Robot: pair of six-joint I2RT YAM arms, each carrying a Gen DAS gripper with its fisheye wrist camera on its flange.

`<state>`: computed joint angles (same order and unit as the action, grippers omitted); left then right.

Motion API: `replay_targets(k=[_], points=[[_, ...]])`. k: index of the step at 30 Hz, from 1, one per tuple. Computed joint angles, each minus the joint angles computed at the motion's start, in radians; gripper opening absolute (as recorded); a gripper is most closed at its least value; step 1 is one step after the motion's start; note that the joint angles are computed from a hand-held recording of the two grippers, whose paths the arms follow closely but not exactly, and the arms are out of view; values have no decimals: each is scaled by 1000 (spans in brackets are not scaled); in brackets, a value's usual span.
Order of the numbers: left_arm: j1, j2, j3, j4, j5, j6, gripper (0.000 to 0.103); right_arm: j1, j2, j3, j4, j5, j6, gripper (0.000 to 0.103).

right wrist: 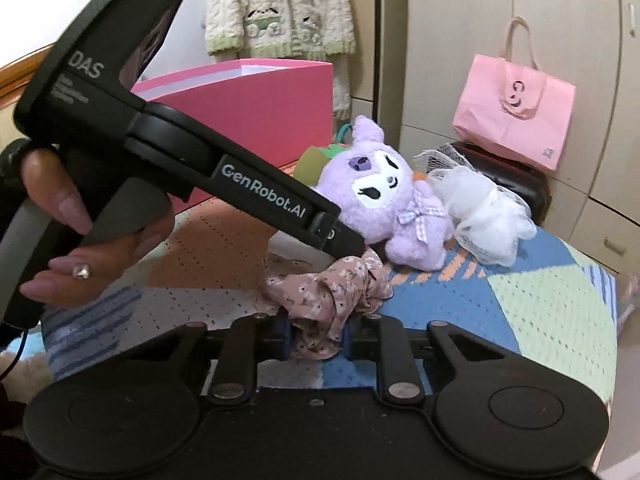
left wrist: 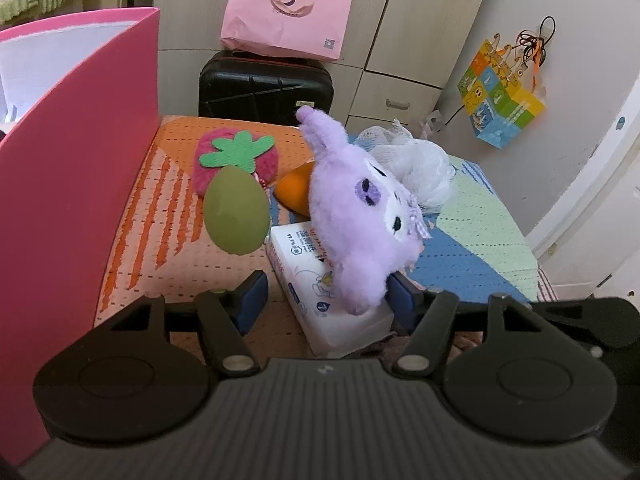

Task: Organize soft objects
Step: 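Close the left tool on the white tissue pack while the right tool grasps the pink floral cloth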

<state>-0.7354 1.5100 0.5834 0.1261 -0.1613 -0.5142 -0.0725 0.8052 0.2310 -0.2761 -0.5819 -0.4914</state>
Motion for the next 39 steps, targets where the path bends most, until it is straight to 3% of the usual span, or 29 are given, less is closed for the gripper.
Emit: replay_targets(k=[10, 15, 21, 23, 27, 30, 39], points=[[-40, -30, -35, -6, -74, 14, 64, -106, -298, -34, -233, 43, -11, 21], [-68, -21, -31, -6, -109, 35, 64, -258, -271, -13, -274, -3, -50, 21], [-117, 29, 12, -22, -158, 76, 66, -236, -253, -39, -220, 12, -33, 42], [-128, 46, 13, -3, -177, 96, 66, -178, -256, -46, -187, 54, 3, 58], [-162, 63, -1, 22, -267, 98, 53, -101, -232, -55, -115, 129, 52, 71], [-165, 48, -29, 54, -273, 95, 46, -88, -191, -55, -70, 139, 75, 82], [-160, -36, -95, 52, -244, 47, 40, -7, -125, -54, 2, 182, 171, 84]])
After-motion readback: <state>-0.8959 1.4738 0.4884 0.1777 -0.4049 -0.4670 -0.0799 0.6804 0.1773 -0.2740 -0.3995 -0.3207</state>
